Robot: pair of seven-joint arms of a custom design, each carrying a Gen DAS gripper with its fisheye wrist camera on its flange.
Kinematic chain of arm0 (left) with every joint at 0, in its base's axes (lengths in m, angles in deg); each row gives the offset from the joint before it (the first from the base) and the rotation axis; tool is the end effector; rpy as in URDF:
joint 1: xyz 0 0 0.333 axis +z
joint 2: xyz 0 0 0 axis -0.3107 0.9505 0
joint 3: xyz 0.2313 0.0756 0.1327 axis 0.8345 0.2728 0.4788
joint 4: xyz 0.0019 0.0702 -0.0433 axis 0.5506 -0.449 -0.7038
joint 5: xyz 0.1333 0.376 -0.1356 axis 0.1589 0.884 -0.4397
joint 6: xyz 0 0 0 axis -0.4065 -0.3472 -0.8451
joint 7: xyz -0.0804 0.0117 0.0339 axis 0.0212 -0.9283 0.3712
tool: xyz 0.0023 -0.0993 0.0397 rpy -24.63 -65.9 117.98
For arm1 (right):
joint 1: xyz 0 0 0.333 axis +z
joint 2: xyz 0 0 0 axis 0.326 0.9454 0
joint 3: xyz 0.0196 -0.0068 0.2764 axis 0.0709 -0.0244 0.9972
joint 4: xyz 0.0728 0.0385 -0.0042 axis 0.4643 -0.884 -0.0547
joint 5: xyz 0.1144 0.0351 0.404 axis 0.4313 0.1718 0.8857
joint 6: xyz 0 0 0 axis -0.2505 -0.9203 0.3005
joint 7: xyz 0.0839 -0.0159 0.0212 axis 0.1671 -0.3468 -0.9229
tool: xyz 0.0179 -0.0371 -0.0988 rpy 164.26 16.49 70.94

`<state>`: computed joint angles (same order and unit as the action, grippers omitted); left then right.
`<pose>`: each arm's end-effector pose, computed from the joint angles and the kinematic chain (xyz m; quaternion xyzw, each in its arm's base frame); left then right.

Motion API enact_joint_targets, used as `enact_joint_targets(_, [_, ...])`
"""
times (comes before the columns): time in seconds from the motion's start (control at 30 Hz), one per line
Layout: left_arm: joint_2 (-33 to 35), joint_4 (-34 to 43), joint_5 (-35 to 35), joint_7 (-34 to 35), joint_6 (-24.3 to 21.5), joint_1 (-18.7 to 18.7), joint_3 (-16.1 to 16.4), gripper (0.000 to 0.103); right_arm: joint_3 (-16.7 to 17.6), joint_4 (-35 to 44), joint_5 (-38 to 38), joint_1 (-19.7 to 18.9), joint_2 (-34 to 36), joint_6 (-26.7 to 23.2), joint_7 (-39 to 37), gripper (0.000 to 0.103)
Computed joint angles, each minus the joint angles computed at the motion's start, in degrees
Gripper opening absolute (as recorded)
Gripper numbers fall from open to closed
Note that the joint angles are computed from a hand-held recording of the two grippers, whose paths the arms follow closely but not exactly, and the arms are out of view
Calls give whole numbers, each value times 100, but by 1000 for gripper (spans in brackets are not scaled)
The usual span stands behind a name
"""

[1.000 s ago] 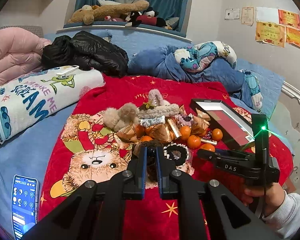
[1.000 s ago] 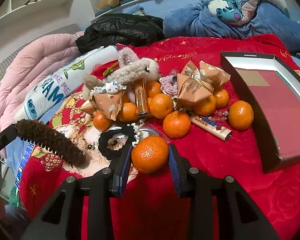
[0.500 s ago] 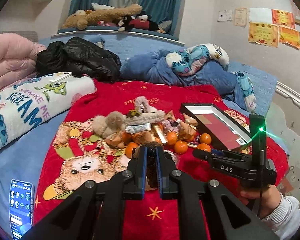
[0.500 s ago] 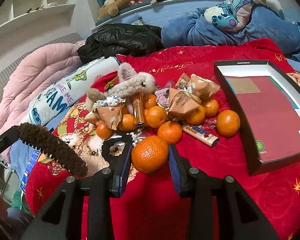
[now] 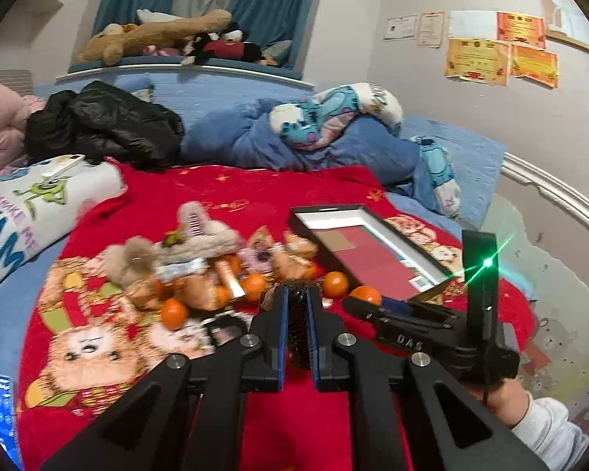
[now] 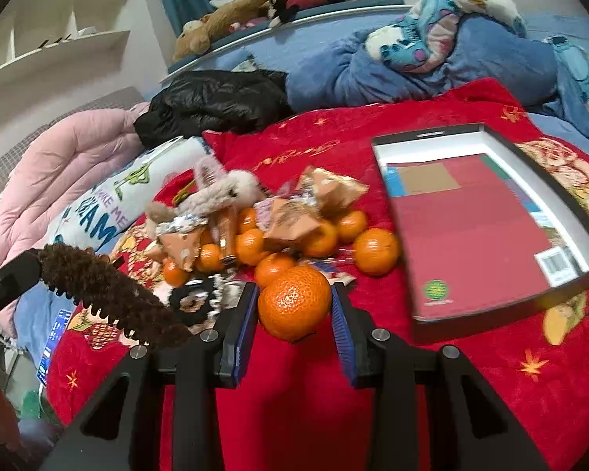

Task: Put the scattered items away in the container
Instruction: 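Carry the fuzzy strip and the mandarin over the open box with both tools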

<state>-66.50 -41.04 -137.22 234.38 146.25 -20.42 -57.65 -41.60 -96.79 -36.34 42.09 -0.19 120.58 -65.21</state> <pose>0.5807 -0.0821 0.4415 -0.3301 0.7820 -0.5207 0.0915 0.5078 0.3170 0.3581 -0.5160 0.7212 -0.2672 0.3772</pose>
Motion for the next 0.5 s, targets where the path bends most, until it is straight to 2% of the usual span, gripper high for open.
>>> enact_joint_targets(0.2, [-33, -19, -64, -147, -183, -187, -125, 9, 56, -778, -122, -161, -680, -147, 441, 35])
enact_joint_targets(0.33, [-11, 14, -156, -255, -532, -274, -159, 9, 181, -1221, -224, -334, -1098, -225, 655, 35])
enact_joint_targets(0.5, [-12, 7, -237, -290, -413, -437, -261, 9, 296, -1642, -319, -553, -1565, -301, 975, 35])
